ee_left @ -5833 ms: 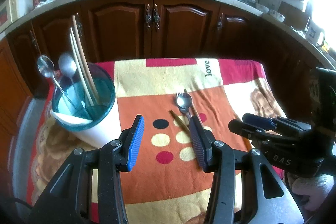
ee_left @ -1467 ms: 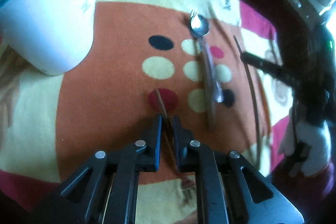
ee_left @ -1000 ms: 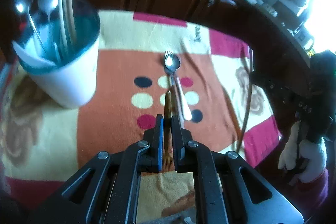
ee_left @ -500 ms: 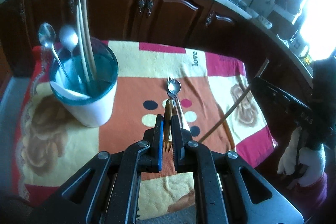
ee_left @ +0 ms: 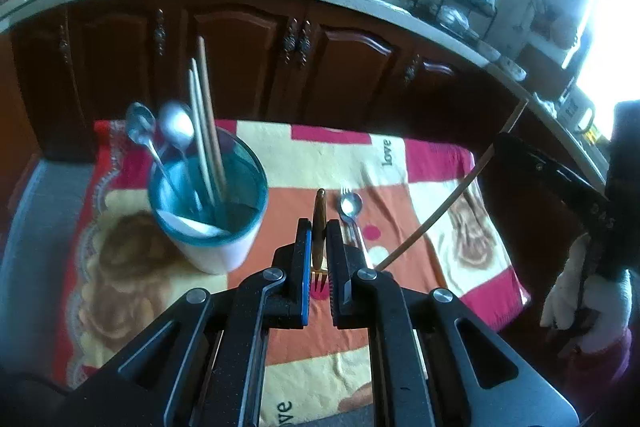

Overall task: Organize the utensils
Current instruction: 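Lift and carry both chopsticks over the white cup with both tools, then lower both chopsticks into the cup and open both tools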

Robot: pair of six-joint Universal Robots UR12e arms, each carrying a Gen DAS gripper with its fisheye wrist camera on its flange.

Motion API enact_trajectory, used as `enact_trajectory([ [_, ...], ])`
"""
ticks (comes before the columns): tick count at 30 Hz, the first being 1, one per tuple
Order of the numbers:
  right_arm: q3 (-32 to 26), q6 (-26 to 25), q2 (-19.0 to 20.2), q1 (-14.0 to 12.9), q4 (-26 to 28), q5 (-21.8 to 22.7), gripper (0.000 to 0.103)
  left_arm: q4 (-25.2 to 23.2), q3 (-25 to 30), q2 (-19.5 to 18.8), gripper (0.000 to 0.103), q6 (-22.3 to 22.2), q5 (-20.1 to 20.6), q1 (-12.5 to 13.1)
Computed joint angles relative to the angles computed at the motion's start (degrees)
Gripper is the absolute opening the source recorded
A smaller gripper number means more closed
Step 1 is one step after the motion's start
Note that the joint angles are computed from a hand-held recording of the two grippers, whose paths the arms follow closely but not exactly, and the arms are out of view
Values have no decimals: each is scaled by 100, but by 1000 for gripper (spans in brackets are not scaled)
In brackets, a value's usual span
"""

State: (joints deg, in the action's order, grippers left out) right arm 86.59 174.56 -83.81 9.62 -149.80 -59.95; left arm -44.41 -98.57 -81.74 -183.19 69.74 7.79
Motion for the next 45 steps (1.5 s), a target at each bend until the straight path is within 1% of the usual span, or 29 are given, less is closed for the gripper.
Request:
enact_trajectory([
  [10, -545, -111, 266, 252, 41, -7, 5, 104, 194, -43, 6, 13, 239, 111],
  [21, -1099, -286, 561, 527, 127, -23, 5, 314, 416, -143, 6, -8, 452, 341],
  [30, -1501, -301, 883, 732, 189, -89, 5, 338, 640, -388, 6, -267, 569, 534],
  [34, -1666, -348, 1057, 821, 313, -184, 5, 295, 697, -514, 6, -278, 567, 536],
  [40, -1860, -375, 1274, 867, 392, -269, 5, 146, 687, -645, 6, -229, 651, 501],
  [45, -1984, -326, 1456, 879, 667, -223, 5, -83, 651, -725, 6, -223, 706, 478],
])
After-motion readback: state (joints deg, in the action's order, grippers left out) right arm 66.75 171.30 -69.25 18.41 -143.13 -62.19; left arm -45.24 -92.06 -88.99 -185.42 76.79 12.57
